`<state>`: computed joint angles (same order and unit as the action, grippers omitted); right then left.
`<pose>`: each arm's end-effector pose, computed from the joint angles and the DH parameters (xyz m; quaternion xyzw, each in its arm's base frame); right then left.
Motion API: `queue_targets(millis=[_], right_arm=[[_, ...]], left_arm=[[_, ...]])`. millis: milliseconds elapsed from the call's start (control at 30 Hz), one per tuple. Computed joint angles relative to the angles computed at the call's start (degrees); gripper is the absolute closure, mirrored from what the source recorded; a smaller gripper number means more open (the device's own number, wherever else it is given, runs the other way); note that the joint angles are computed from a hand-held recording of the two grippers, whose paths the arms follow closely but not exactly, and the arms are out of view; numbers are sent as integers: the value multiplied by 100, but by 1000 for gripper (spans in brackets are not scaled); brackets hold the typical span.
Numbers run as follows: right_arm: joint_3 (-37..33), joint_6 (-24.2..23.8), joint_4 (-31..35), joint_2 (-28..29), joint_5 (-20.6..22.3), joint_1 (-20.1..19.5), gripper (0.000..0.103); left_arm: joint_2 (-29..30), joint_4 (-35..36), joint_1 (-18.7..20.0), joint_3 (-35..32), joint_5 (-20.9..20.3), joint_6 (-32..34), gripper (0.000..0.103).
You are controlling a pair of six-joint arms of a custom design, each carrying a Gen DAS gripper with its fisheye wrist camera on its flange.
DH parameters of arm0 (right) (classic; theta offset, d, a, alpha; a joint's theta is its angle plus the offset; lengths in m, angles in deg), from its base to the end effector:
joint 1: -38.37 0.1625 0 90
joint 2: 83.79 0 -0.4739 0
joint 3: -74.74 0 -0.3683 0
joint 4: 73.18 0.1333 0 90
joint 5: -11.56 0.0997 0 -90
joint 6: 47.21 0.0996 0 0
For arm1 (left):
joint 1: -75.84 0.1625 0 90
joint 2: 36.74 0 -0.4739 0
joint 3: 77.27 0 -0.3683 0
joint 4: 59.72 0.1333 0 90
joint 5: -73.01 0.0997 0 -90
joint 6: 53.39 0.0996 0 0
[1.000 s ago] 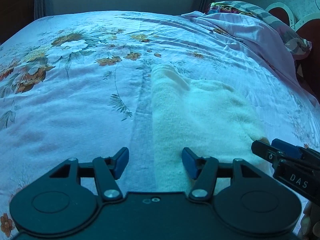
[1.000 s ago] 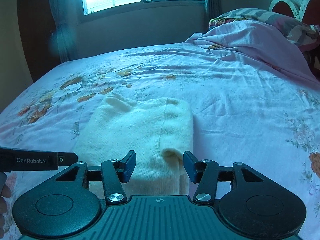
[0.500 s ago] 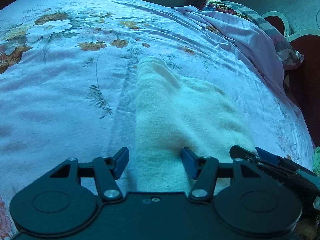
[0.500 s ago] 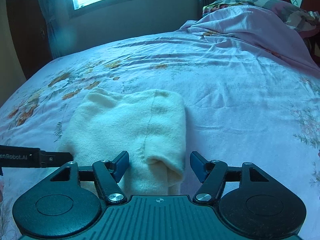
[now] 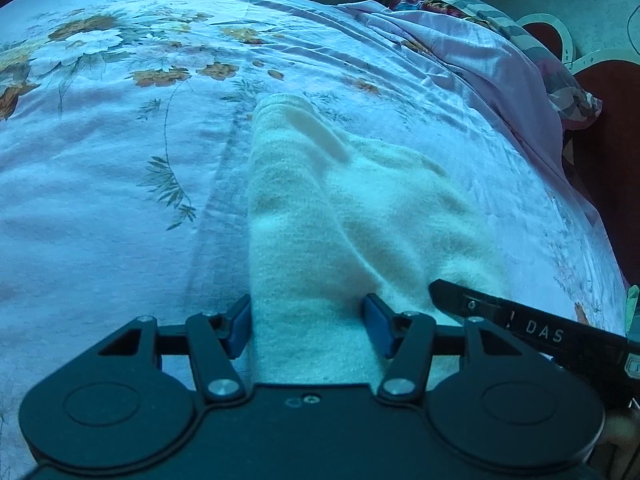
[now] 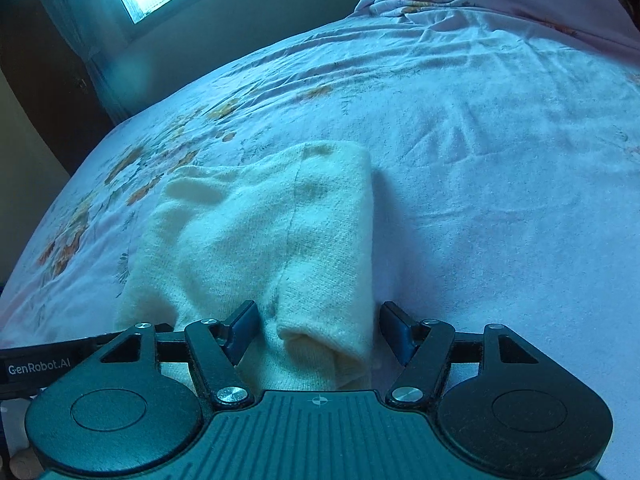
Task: Fold small clothes
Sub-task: 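Close the right gripper on the sweater end and lift it, then fold the held end over the sweater with the right gripper, open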
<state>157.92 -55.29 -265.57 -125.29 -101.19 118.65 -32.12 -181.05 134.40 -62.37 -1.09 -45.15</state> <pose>-0.0347 -0.7640 0.2736 -0.1118 -0.8444 0.4631 0.2448 -0.3516 -0.8829 -0.0721 0.3210 0.9315 -0.1275 0.1143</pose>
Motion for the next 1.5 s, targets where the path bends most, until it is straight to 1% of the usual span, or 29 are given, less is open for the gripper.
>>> queue_targets(millis=[33, 67, 100, 133, 167, 267, 367, 433, 500, 533, 567, 667, 933, 1133, 1267, 1500], right_arm=[[-23, 22, 58, 1, 33, -2, 37], [-26, 18, 82, -1, 55, -2, 45], [-13, 54, 141, -23, 131, -12, 48], [5, 133, 177, -47, 206, -24, 55], [29, 186, 184, -66, 259, -34, 58], [37, 185, 173, -68, 299, -53, 59], [-32, 257, 200, -27, 306, -72, 58], [-105, 224, 264, 4, 233, -51, 58], [-146, 192, 244, 44, 97, -2, 59], [-170, 153, 200, 78, 30, 32, 65], [-149, 128, 137, 85, 4, 55, 68], [-90, 39, -94, 102, -111, 133, 73], [138, -248, -559, 15, -140, 353, 75], [363, -462, -830, -41, -74, 604, 76], [519, -410, -948, -56, 38, 797, 76], [815, -293, -1081, 69, 322, 1117, 76]], left_arm=[[-5, 3, 3, 4, -20, 7, 50], [-27, -21, 3, 49, -32, 25, 53], [-61, -63, -3, 123, -28, 45, 55], [-92, -108, -12, 195, -12, 74, 57], [-128, -174, -28, 284, 17, 113, 60], [-177, -313, -71, 446, 139, 206, 60], [-109, -239, -90, 323, 224, 227, 60], [-87, -255, -98, 305, 273, 249, 60], [-139, -380, -118, 449, 335, 278, 61], [-196, -502, -136, 592, 377, 305, 64], [-253, -628, -154, 735, 417, 341, 66], [-419, -951, -198, 1119, 496, 403, 70], [-909, -1672, -289, 2098, 564, 589, 73], [-1490, -2209, -294, 3016, 500, 581, 73], [-1985, -2509, -261, 3655, 466, 511, 73], [-2932, -2992, -113, 4852, 586, 525, 73]])
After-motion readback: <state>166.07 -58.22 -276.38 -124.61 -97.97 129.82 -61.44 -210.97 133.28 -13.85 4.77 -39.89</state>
